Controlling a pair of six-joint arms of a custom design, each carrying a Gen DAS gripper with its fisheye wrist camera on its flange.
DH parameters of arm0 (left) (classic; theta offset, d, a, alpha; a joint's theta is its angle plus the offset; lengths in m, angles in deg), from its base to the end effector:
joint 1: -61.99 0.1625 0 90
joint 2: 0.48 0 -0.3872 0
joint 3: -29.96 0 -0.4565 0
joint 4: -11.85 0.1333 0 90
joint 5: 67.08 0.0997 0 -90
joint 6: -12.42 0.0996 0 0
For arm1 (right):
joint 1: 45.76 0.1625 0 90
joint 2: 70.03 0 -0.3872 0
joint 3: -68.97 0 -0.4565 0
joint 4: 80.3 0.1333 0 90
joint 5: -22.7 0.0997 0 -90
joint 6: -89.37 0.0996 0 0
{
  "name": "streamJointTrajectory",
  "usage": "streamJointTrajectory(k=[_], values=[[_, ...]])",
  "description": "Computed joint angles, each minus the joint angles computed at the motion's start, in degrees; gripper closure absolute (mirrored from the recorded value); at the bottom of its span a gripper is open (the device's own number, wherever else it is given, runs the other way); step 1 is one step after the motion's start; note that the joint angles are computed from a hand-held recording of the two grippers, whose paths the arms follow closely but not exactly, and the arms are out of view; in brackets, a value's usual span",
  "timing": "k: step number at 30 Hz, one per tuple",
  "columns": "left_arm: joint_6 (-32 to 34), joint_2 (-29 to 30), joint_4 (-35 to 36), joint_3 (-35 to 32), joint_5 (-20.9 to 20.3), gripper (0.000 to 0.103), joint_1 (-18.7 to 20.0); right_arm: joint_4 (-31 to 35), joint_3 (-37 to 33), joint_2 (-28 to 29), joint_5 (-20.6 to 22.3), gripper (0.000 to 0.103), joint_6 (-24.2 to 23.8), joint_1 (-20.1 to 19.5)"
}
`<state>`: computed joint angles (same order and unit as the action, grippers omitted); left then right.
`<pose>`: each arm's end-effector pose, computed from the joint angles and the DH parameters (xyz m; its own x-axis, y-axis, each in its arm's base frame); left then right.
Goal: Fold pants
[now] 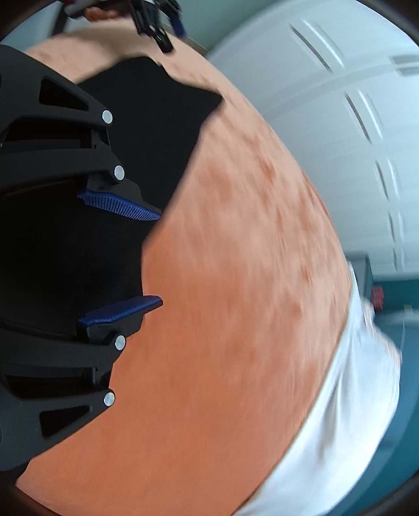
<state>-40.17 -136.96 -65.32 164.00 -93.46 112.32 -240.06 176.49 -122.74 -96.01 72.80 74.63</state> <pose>0.0019 -0.3463 0.3871 -0.6439 -0.3535 -0.6786 0.1917 0.7840 -0.5904 0.3856 -0.4886 0.0388 -0.6458 -0.5605 0.5184 -0.7021 0.7027 -0.1149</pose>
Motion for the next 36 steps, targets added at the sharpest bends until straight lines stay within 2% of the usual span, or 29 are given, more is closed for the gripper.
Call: streamJointTrajectory(k=[2, 3, 4, 7, 8, 9, 10, 12, 15, 17, 19, 21, 22, 23, 24, 25, 28, 31, 32, 34, 36], values=[[-1.3, -0.96, 2.71, -0.07, -0.17, 0.017, -1.24, 3.38, -2.94, 4.59, -0.27, 0.059, -0.28, 0.91], [-3.04, -1.75, 5.56, -0.21, -0.44, 0.017, -2.46, 4.62, -5.05, 8.02, -1.03, 0.064, -0.45, 1.07], [-5.37, -2.62, 8.84, -0.22, -0.47, 0.017, -3.73, 5.76, -7.8, 11.83, -2.84, 0.064, 0.51, 1.05], [-10.73, -3.09, 16.61, -0.97, 0.89, 0.017, -5.59, 1.79, -13.75, 19.14, -7.48, 0.064, -0.2, 1.87], [-12.92, -3.46, 19.98, -1.51, 0.82, 0.017, -6.26, 0.32, -14.61, 19.64, -7.71, 0.064, 0.66, 2.16], [-13.29, -4.23, 21.56, -1.81, 0.45, 0.017, -6.52, -0.12, -14.49, 18.6, -6.94, 0.064, 3.73, 2.48], [-13.86, -5.2, 22.92, -2.05, 0.13, 0.017, -6.81, -1.69, -13.39, 17.25, -4.97, 0.064, 4.92, 3.06], [-15.14, -7.08, 25.24, -2.41, -0.23, 0.017, -7.5, -3.65, -10.56, 14.85, -1.45, 0.063, 3.42, 4.95], [-15.08, -9.23, 25.1, -2.57, -0.93, 0.017, -7.63, 1.51, -10.45, 15.69, 1.85, 0.065, 2.78, 6.88], [-14.54, -10.4, 23.41, -2.26, -1.94, 0.017, -7.68, 4.57, -14.12, 20.4, -0.95, 0.063, 3.05, 7.58], [-13.95, -10.83, 22.51, -2.1, -2.87, 0.017, -7.88, 2.35, -19.62, 27.11, -5.18, 0.061, 2.78, 8.2], [-13.89, -10.19, 23.1, -2.41, -3.31, 0.017, -8.47, 2.09, -23.2, 29.85, -7.98, 0.061, 4.02, 9.02], [-13.37, -9.82, 23.1, -2.62, -3.61, 0.017, -8.84, 3.71, -24.13, 29.9, -7.81, 0.061, 6.77, 9.08], [-13.0, -9.42, 22.91, -2.76, -3.74, 0.017, -9.01, 4.57, -24.25, 29.39, -7.01, 0.061, 9.08, 8.93], [-12.83, -9.29, 22.67, -2.89, -3.86, 0.017, -9.53, 3.03, -22.33, 27.34, -4.01, 0.061, 10.84, 8.63], [-11.66, -9.5, 21.44, -2.74, -4.01, 0.017, -9.89, -0.91, -18.22, 23.84, 0.03, 0.063, 11.56, 8.41], [-7.21, -8.27, 15.29, -1.83, -4.46, 0.017, -9.78, -8.93, -7.14, 15.22, 3.24, 0.063, 13.61, 7.82], [-1.86, -3.75, 6.92, -0.95, -4.84, 0.017, -8.72, -13.29, 3.31, 6.19, -0.27, 0.063, 16.99, 5.07], [-0.44, -0.81, 4.16, -0.9, -4.67, 0.017, -7.85, -15.2, 7.35, 2.32, -3.24, 0.064, 17.96, 3.36], [2.19, 3.21, -1.07, -0.48, -4.4, 0.016, -6.06, -15.61, 11.11, -2.47, -7.24, 0.076, 19.04, 0.64], [2.19, 8.67, -4.67, -0.81, -4.09, 0.016, -3.35, -14.71, 12.67, -6.31, -7.53, 0.085, 19.91, -2.83]])
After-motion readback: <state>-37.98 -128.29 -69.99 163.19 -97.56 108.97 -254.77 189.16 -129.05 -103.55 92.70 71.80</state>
